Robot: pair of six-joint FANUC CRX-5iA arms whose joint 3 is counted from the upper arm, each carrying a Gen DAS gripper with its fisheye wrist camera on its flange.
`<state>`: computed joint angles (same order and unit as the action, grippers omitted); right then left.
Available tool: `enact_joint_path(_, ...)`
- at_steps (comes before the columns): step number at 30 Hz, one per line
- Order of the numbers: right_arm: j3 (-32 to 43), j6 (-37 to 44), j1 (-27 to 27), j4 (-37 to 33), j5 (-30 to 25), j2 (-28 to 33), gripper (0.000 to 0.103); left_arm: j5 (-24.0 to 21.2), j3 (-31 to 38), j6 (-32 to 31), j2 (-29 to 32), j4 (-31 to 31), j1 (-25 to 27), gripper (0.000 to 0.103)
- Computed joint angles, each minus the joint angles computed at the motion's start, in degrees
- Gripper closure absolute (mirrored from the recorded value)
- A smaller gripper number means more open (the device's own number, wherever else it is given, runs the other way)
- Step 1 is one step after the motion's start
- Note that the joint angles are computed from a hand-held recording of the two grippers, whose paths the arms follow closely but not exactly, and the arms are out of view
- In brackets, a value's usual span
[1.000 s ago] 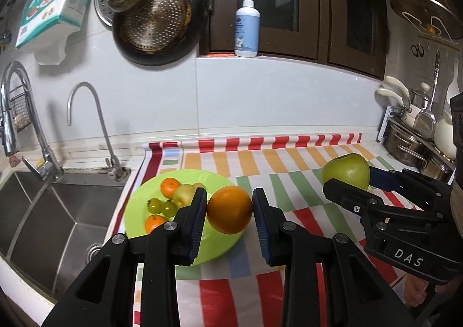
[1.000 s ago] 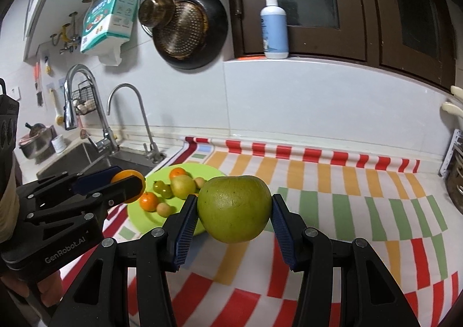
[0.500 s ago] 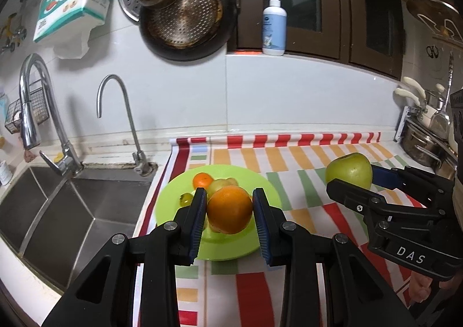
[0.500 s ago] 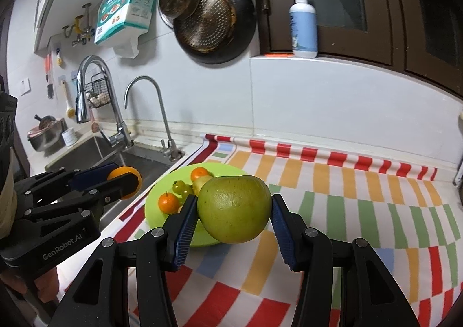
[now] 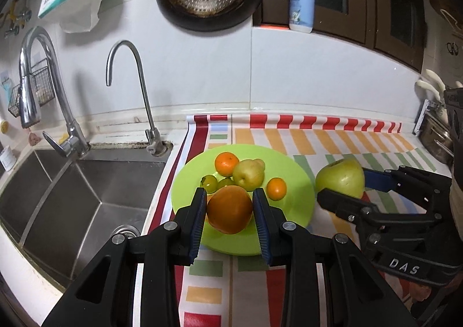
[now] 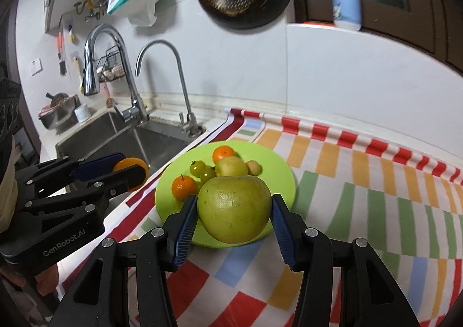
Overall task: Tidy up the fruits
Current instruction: 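Carry the orange and green apple onto the green plate and open both tools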
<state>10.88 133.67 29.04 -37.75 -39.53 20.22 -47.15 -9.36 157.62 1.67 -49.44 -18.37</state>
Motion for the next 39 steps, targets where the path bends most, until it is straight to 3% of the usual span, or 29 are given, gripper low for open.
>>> enact_joint_path(11, 6.17, -3.98, 2.29, 4.34, -3.18, 7.30, 0.052, 5.51, -0.63, -6.94, 3.13, 6.01, 6.72, 0.070)
enact_joint_path(25, 10.38, -7.55, 2.74, 6.49, -5.72, 11.73, 0.051, 13.32, -2.91, -14.90, 4.90, 16.99, 11.77, 0.069)
enact_joint_path(29, 8.89, -7.35, 2.53, 5.44, -2.23, 10.32, 0.043, 12.18, -2.32, -12.42, 4.46, 14.46, 10.76, 0.068)
enact_joint_path(32, 6.98, -7.59, 2.46, 5.49, 0.33, 8.51, 0.043, 10.05, -2.01, -9.12, 3.56, 11.30, 9.15, 0.065)
enact_joint_path(38, 1.53, -9.93, 2.64, 7.40, 5.19, 4.31, 0.034, 3.49, -1.02, -1.67, 1.84, 2.55, 3.63, 0.053)
enact_joint_path(39, 0.33, -10.31, 2.74, 7.75, 6.19, 3.43, 0.034, 2.47, -0.89, -0.62, 1.64, 1.05, 2.63, 0.047)
